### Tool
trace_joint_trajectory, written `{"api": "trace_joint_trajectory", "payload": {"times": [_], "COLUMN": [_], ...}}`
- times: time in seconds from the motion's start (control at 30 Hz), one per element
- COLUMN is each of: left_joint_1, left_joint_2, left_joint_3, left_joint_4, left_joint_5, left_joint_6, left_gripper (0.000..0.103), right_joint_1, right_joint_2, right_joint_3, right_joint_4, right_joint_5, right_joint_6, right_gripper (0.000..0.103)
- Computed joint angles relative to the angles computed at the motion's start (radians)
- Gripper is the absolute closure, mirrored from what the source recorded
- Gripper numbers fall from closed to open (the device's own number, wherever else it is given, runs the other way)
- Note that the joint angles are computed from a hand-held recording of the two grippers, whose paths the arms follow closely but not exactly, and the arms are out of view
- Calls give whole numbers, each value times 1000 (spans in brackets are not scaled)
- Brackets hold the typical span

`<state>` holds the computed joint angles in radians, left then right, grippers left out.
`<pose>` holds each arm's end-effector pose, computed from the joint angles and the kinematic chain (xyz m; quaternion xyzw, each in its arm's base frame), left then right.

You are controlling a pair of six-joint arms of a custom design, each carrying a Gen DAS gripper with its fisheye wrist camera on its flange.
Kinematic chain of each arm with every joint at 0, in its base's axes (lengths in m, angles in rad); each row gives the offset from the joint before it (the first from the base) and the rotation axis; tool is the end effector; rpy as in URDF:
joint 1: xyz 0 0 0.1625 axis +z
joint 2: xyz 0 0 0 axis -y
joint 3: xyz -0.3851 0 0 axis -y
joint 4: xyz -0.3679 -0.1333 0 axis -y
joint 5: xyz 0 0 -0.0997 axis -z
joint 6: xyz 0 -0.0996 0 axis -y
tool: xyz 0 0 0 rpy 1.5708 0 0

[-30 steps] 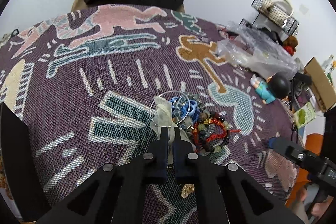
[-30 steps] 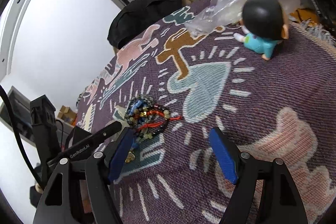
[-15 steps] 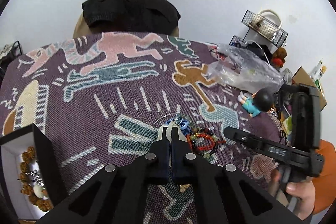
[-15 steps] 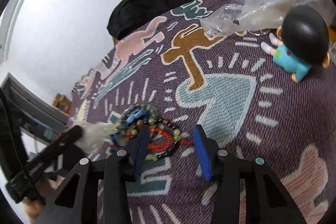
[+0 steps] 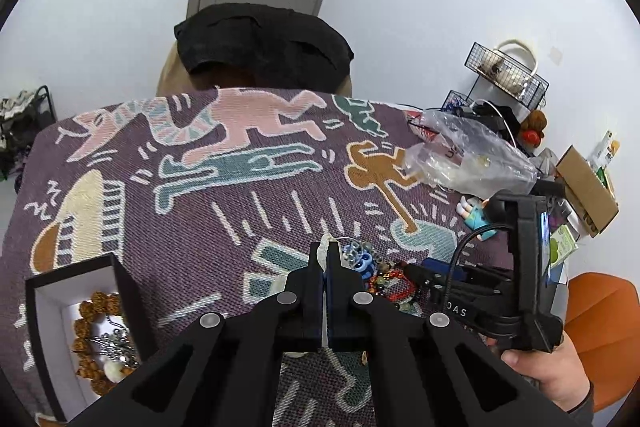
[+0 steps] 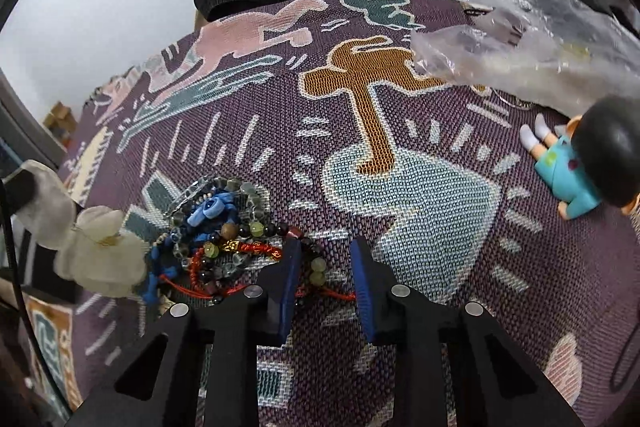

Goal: Organize jewelry

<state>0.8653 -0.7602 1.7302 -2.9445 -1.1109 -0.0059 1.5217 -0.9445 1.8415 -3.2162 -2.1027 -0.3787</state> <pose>-0.2629 -0.5824 0.0815 0.2840 0.9118 -0.2608 0.1413 0.0539 -0.5901 0.1920 0.0526 -0.9017 0.2927 0.3139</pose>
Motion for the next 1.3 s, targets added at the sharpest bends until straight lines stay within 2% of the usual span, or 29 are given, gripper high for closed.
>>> {"api": "trace_joint_trajectory", "payload": {"times": [0.13, 0.23, 0.3, 0.33, 0.37, 0.53, 0.8, 1.07, 1.3], "left_joint_1": [6, 7, 6, 5, 4, -2, -12, -30, -41], "left_joint_2": [-11, -17, -22, -27, -32, -59, -112, -178, -238], "left_joint_3": [7, 11, 16, 20, 26, 46, 78, 121, 159], "left_joint_4": [-4, -6, -8, -11, -15, -27, -56, -86, -106], "left_joint_5": [1, 3, 4, 4, 6, 21, 29, 42, 63], "left_joint_6": [-7, -11, -12, -10, -8, 1, 20, 45, 54], "left_gripper": [103, 103, 103, 103, 103, 103, 103, 103, 103], "right_joint_1": [22, 31, 24, 21, 16, -16, 6, 61, 90], "right_joint_2": [26, 30, 15, 11, 4, -64, -145, -179, -199], "right_joint_3": [-2, 5, 11, 16, 23, 89, 150, 180, 188], "right_joint_4": [-37, -50, -26, -28, -34, -50, -64, -93, -58], "right_joint_5": [-65, -85, -61, -57, -44, 110, 255, 311, 378], "right_joint_6": [-54, -95, -89, -82, -70, -11, 15, 7, 9], "right_gripper": [77, 78, 95, 94, 94, 95, 95, 95, 95]}}
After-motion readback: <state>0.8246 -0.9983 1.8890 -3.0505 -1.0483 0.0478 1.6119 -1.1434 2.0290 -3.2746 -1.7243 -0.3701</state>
